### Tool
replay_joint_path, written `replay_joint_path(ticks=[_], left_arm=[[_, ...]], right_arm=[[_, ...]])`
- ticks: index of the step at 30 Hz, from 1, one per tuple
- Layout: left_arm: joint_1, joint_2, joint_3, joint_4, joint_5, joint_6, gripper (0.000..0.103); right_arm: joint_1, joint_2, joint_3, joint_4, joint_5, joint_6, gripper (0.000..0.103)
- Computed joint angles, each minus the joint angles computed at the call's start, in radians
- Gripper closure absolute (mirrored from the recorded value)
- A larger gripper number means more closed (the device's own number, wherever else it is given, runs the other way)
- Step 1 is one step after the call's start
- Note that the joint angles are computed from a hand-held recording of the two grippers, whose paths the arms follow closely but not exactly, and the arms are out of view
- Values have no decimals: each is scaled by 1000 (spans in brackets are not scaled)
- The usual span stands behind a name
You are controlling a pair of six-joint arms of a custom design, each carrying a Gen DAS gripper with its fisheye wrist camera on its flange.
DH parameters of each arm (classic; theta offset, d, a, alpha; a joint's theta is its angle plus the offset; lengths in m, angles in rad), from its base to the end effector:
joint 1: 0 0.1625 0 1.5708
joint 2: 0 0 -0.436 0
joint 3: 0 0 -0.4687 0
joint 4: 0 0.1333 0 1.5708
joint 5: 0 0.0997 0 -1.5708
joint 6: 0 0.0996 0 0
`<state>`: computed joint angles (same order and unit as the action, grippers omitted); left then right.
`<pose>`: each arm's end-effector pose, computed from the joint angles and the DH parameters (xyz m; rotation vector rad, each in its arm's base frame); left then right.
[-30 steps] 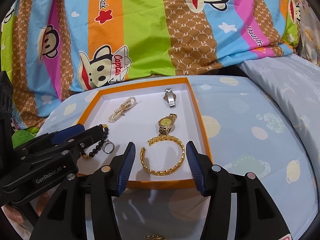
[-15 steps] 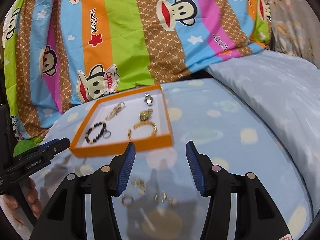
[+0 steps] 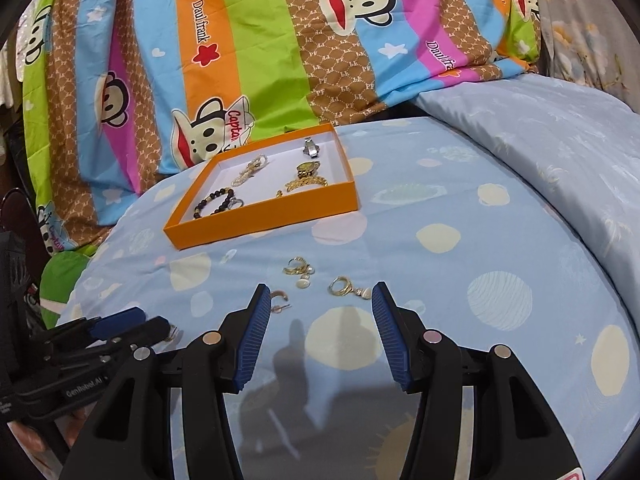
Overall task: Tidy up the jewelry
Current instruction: 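Grasp a gold hoop earring with the left tool while the right grasps another hoop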
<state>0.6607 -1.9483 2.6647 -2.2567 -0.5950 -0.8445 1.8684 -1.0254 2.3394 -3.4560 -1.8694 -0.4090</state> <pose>-0.0971 -0.3488 0.2012 0.0954 2.3310 -0.9293 0.2403 -0.4289 0.0557 0.8265 -2.5876 0.7729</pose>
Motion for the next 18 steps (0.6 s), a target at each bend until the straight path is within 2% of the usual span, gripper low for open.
replay_joint_path(ticks=[9,15,18], left_arm=[[0,46,-24,73,25,-33,58],[2,41,-19,52,22,-22,85],[3,30,-12,31,17,-13,85]], right_arm=[[23,15,-7,45,-15,-9,51],[23,14,-10,59,-21,3,51],[28,17,-15,69,-31,5,51]])
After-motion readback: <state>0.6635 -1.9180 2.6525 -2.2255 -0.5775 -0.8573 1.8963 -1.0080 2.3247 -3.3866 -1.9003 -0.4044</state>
